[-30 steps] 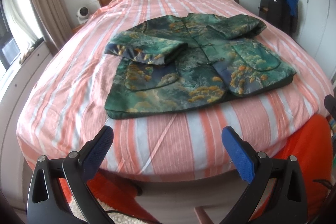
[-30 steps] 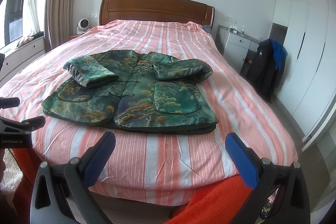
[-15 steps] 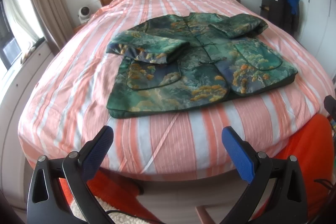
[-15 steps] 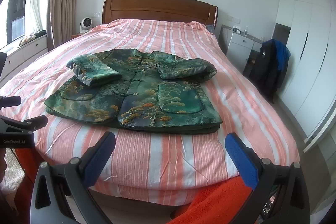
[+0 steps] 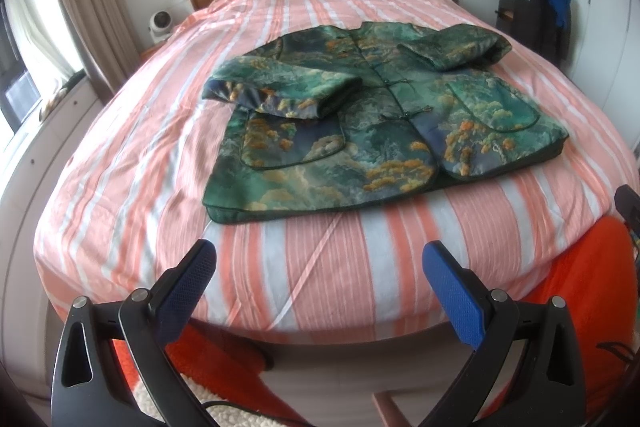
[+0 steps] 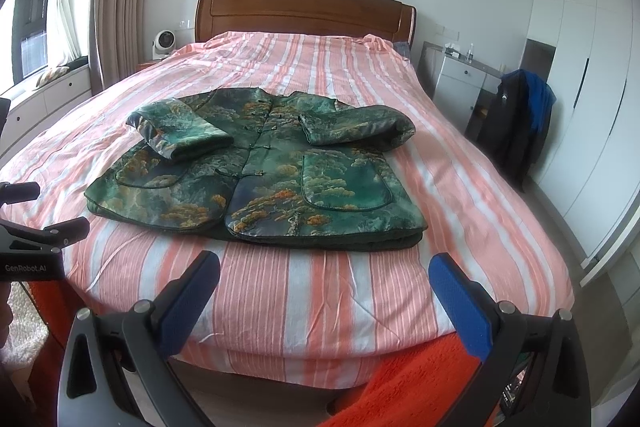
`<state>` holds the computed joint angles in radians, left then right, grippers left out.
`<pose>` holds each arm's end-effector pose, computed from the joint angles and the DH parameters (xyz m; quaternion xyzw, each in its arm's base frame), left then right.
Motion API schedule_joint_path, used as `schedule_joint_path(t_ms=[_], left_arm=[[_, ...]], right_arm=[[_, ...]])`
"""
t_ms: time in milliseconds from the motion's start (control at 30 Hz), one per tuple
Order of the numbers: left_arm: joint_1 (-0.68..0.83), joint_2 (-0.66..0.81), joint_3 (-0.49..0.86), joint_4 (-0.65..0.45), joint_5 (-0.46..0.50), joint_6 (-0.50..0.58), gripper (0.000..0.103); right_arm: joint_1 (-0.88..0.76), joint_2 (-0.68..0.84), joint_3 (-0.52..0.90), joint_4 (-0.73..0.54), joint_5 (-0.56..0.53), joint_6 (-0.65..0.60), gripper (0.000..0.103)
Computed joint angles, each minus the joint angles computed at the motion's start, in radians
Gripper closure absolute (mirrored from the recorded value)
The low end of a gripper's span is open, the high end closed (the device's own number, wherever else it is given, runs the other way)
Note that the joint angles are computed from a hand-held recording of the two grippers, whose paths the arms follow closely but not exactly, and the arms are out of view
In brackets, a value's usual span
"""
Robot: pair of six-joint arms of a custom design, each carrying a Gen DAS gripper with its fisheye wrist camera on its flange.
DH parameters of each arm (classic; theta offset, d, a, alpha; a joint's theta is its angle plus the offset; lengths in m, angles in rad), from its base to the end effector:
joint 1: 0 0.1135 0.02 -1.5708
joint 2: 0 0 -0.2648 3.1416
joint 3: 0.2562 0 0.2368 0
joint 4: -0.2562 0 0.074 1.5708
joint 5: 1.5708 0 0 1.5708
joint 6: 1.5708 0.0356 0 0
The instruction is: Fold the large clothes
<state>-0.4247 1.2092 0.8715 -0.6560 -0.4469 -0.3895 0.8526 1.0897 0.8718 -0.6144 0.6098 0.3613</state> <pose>0.2070 -0.0767 0.2530 -0.0466 0.9358 0.0852 0.3389 0.1493 0.1399 0.2810 -0.1112 0.8892 -0.0336 0.4425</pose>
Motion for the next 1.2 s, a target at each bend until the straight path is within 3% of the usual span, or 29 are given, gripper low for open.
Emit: schedule_joint_path(t_ms=[200, 300, 367, 500, 600, 633, 700, 800, 867, 967, 1000, 1067, 1100, 1133, 1167, 1200], left_arm=[[0.026, 0.003, -0.025, 0.028, 0.019, 0.010, 0.000], [0.144, 0.002, -0.047, 0.077, 0.139, 0.053, 0.000], [0.272, 0.038, -0.038, 0.099, 0.282, 0.112, 0.000], [0.539, 0.201, 0.015, 0.150, 0.547, 0.245, 0.000], [0.700, 0.394, 0.111, 0.161, 0.726, 0.302, 0.000], [0.743, 0.472, 0.159, 0.165, 0.772, 0.323, 0.000], [0.770, 0.561, 0.215, 0.183, 0.762, 0.321, 0.000], [0.783, 0.714, 0.345, 0.127, 0.729, 0.273, 0.000], [0.796, 0.798, 0.417, 0.088, 0.796, 0.266, 0.000], [0.769, 0.811, 0.432, 0.082, 0.777, 0.260, 0.001], [0.758, 0.807, 0.436, 0.069, 0.778, 0.267, 0.005], [0.730, 0.785, 0.423, 0.049, 0.741, 0.261, 0.040], [0.716, 0.768, 0.413, 0.043, 0.707, 0.256, 0.071], [0.714, 0.754, 0.407, 0.045, 0.701, 0.275, 0.089], [0.713, 0.734, 0.397, 0.042, 0.708, 0.277, 0.090], [0.715, 0.710, 0.387, 0.038, 0.714, 0.272, 0.095]], right_arm=[[-0.003, 0.004, -0.004, 0.005, -0.006, 0.000, 0.000], [-0.021, 0.001, -0.011, 0.018, -0.034, -0.011, 0.000], [-0.085, -0.009, -0.025, 0.055, -0.123, -0.046, 0.000], [-0.387, -0.031, -0.076, 0.199, -0.470, -0.143, 0.000], [-0.652, 0.156, -0.066, 0.372, -0.770, -0.348, 0.000], [-0.704, 0.263, -0.010, 0.357, -0.799, -0.390, 0.000], [-0.824, 0.499, 0.138, 0.314, -0.875, -0.420, 0.000], [-0.912, 0.745, 0.344, 0.254, -0.896, -0.423, 0.000], [-0.934, 0.852, 0.459, 0.186, -0.928, -0.428, 0.000], [-0.939, 0.958, 0.579, 0.088, -1.034, -0.426, 0.001], [-0.931, 0.981, 0.611, 0.051, -1.046, -0.429, 0.003], [-0.900, 1.016, 0.666, -0.018, -1.010, -0.438, 0.042], [-0.884, 1.020, 0.677, -0.032, -0.976, -0.438, 0.046], [-0.871, 1.010, 0.667, -0.020, -0.938, -0.432, 0.063], [-0.863, 0.998, 0.656, -0.007, -0.923, -0.432, 0.085], [-0.860, 0.971, 0.633, 0.003, -0.933, -0.433, 0.087]])
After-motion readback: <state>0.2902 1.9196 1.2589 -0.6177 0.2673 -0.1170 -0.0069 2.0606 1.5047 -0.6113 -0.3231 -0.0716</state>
